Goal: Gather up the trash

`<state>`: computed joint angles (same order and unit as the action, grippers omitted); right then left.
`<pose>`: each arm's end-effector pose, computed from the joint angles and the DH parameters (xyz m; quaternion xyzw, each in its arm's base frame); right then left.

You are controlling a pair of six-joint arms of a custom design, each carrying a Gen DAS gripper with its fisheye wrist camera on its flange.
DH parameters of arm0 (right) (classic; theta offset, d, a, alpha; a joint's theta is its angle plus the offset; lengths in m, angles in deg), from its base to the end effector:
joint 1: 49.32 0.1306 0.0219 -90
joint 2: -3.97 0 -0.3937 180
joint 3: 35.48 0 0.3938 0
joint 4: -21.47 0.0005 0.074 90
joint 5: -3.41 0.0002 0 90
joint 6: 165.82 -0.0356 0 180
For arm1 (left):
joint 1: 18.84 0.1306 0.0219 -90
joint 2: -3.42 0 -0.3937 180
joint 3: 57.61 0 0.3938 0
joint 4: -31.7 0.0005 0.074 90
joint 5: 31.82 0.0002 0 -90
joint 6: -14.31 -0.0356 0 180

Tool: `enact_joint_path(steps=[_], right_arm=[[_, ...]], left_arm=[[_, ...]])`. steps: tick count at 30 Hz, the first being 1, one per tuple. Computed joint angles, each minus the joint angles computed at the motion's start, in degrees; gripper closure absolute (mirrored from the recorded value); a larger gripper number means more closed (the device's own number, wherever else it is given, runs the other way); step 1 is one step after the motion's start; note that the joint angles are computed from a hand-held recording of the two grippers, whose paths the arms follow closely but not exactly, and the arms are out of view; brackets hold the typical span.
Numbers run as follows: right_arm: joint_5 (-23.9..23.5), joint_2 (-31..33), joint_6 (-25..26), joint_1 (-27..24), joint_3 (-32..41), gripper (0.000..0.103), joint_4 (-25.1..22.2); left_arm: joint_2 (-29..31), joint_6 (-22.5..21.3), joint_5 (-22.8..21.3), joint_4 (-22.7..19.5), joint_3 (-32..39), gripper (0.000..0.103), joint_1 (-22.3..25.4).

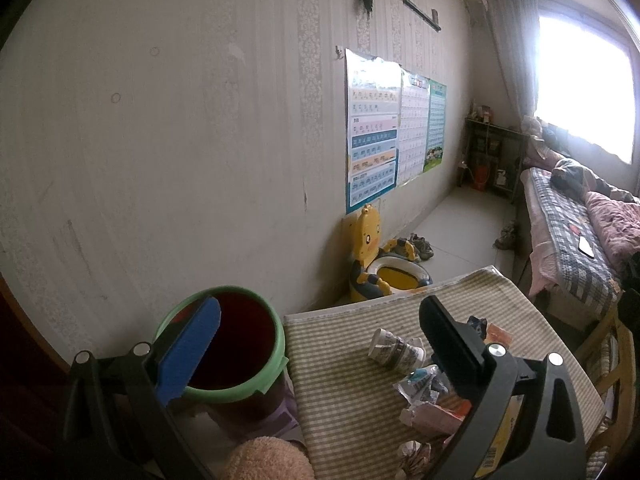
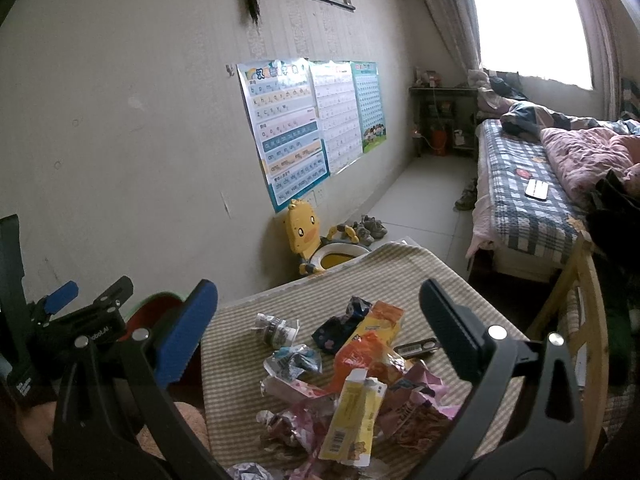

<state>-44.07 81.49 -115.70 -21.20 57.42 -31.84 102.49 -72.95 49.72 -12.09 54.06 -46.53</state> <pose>0.3604 0.1647 0.5577 0.2441 0.8167 -0.0414 0.5213 0.4995 -0.2568 0.5486 0.1523 0.8561 -0.0665 0.4893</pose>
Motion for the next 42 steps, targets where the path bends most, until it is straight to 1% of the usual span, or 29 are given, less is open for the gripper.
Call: enact_joint_path(steps=[8,13,14,15,18,20,21,23,24,25,26,27,29,30,31,32,33,35,36,37,39,42], right_arm=[[-0.03,-0.13,0.01,-0.01,-0.15,0.003,0.02],[-0.23,-0.22,-0.47,-0.16,-0.44,0.003,-0.12],[-0.33,-0.20,-0.52,-0.24,-0.54,0.003,-0.05],[-0.38,-0.26,-0.52,-0.28,-0.64,0.003,-0.06],[-0.57,-0.18,-0.61,-0.54,-0.76,0.003,-0.14],[-0.35,-0.47,-0.55,-0.61,-1.24,0.003,-0.09],[-0.24,-0.63,-0.52,-0.73,-1.51,0.003,-0.28],[-0.64,-0.89,-0.60,-1.41,-1.87,0.003,-0.97],[-0.77,-1.23,-0.83,-1.76,-2.37,0.003,-1.47],[-0.95,-1.60,-1.29,-2.19,-2.97,0.003,-2.22],[-1.17,-1.85,-1.90,-2.51,-3.48,0.003,-3.11],[-1.43,-2.11,-2.33,-2.76,-3.95,0.003,-3.73],[-2.39,-2.65,-3.65,-3.31,-5.40,0.003,-5.55],[-2.97,-2.78,-4.29,-3.54,-6.03,0.003,-6.50],[-3.57,-2.87,-4.89,-3.67,-6.68,0.003,-7.39],[-4.42,-2.85,-5.55,-3.85,-7.35,0.003,-8.42],[-5.15,-2.89,-6.09,-3.98,-8.00,0.003,-9.08],[-6.57,-3.06,-7.19,-4.31,-9.19,0.003,-9.56],[-7.33,-3.20,-7.79,-4.58,-9.69,0.003,-9.73],[-7.84,-3.39,-8.29,-4.80,-10.13,0.003,-9.87],[-9.32,-3.81,-9.29,-5.38,-10.90,0.003,-10.11],[-10.92,-3.93,-9.41,-6.18,-11.39,0.003,-10.07]], left_arm=[[0.01,0.07,0.20,0.38,-0.20,0.008,0.17],[-0.38,-0.26,0.85,1.83,-0.94,0.008,0.61],[-0.61,-0.11,1.40,2.36,-1.31,0.008,0.70],[-0.79,-0.05,3.61,2.89,-1.58,0.008,1.11],[-1.16,-0.42,6.77,3.80,-2.48,0.008,1.57],[-1.43,-1.06,7.83,4.31,-3.26,0.008,1.70],[-1.40,-2.25,9.17,3.69,-3.49,0.008,1.98],[-0.94,-5.77,13.75,0.73,-3.25,0.008,2.51],[-0.60,-9.18,16.05,-1.91,-3.22,0.008,2.82],[-0.83,-11.40,15.69,-3.09,-4.05,0.008,2.70],[-1.61,-14.12,14.28,-4.01,-6.12,0.008,2.52],[-2.16,-15.96,14.25,-4.79,-7.64,0.008,2.47],[-2.04,-20.88,17.41,-9.67,-9.12,0.008,2.79],[-1.66,-23.96,18.83,-13.56,-10.02,0.009,2.78],[-1.11,-26.84,20.49,-17.14,-10.55,0.018,2.69],[-0.69,-28.60,21.18,-19.35,-10.87,0.024,2.53],[0.17,-31.52,21.27,-22.78,-11.32,0.025,1.84],[0.70,-34.13,20.41,-24.38,-12.96,0.032,0.54],[1.55,-35.68,19.15,-25.80,-12.79,0.034,-0.35],[2.35,-36.90,18.14,-26.90,-12.63,0.039,-1.09],[3.78,-38.20,16.84,-29.28,-12.09,0.044,-1.93],[4.71,-39.46,17.77,-31.09,-11.90,0.051,-2.13]])
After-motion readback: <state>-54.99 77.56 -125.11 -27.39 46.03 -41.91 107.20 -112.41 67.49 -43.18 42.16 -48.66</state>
